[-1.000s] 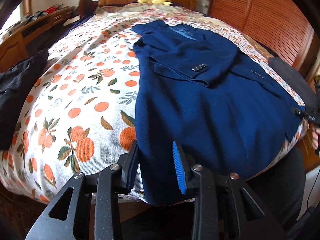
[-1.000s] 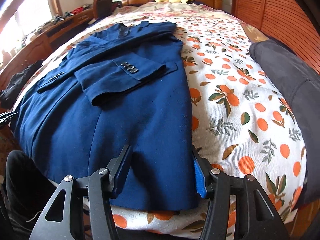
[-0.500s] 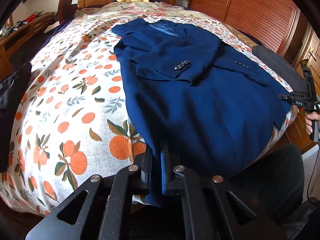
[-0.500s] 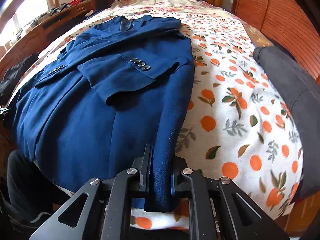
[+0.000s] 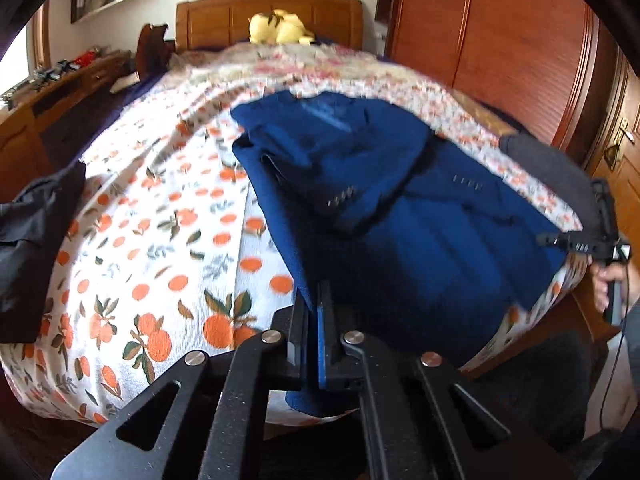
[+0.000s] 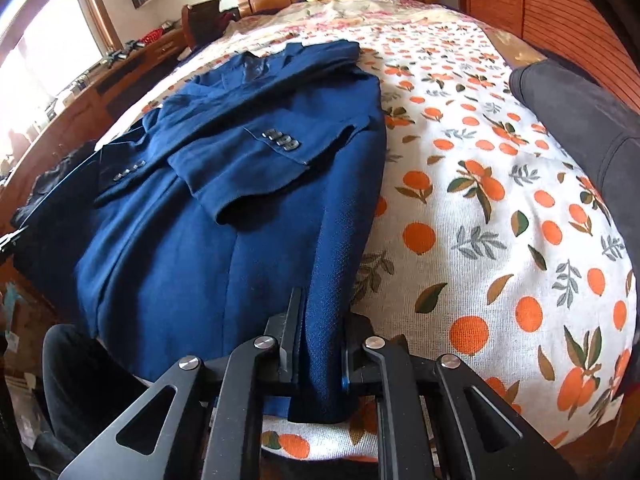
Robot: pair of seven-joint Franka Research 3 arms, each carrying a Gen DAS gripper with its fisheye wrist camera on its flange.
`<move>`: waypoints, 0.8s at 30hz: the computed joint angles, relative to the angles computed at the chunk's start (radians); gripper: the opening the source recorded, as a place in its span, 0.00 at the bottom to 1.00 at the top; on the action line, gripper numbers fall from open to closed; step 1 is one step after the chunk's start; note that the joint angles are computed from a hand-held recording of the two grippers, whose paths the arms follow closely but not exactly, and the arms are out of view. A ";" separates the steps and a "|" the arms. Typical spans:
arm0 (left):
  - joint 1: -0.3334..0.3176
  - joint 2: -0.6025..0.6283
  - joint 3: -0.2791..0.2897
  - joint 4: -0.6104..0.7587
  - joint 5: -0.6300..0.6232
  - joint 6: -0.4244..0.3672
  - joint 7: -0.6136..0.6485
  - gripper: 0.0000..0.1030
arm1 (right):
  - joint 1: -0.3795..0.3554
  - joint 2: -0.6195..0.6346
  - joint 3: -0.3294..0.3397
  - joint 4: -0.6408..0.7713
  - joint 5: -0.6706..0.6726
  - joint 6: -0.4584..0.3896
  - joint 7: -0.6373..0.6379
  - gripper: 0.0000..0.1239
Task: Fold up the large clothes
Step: 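Lift the hem with both grippers and fold it toward the collar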
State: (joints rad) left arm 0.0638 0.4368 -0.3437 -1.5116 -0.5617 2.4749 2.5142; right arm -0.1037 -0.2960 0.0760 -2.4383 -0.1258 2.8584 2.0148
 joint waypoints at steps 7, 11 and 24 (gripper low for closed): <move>0.032 -0.070 -0.013 -0.022 -0.107 -0.001 0.052 0.03 | 0.043 -0.074 -0.032 -0.081 0.132 0.147 -0.074 0.07; 0.045 -0.130 0.000 -0.078 -0.190 -0.003 0.117 0.03 | 0.037 -0.146 0.000 -0.131 0.183 0.186 -0.106 0.06; 0.037 -0.258 0.127 -0.202 -0.419 -0.073 0.264 0.03 | 0.002 -0.400 0.133 -0.273 0.239 0.192 -0.124 0.06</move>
